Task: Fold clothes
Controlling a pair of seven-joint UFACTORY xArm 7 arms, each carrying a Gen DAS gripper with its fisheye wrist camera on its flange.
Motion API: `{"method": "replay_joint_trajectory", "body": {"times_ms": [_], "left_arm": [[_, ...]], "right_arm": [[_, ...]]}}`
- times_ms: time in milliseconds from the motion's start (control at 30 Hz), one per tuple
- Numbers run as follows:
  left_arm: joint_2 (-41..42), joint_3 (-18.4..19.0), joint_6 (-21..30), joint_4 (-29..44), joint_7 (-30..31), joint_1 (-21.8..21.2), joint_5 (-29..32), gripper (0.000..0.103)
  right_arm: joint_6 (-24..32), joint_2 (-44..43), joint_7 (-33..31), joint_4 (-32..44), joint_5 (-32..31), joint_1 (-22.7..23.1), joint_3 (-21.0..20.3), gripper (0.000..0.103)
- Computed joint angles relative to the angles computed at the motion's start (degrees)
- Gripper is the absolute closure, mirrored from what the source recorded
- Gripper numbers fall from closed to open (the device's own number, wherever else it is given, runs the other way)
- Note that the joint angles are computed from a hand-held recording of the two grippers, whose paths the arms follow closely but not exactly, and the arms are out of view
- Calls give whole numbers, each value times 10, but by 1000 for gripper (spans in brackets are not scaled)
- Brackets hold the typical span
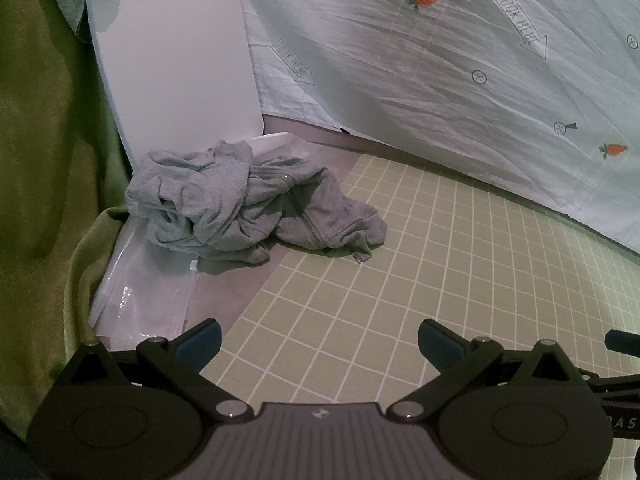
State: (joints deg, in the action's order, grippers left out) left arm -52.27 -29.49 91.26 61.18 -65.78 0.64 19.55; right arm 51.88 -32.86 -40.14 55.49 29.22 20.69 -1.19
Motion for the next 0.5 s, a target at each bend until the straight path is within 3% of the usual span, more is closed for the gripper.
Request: {"method": "replay_joint_trajectory", "body": {"times_ms": [500], "left_arm": [[1, 6, 3, -3, -4, -4, -4, 0]], "right_arm": [[5, 4, -6, 2, 6, 1, -3, 2]]}}
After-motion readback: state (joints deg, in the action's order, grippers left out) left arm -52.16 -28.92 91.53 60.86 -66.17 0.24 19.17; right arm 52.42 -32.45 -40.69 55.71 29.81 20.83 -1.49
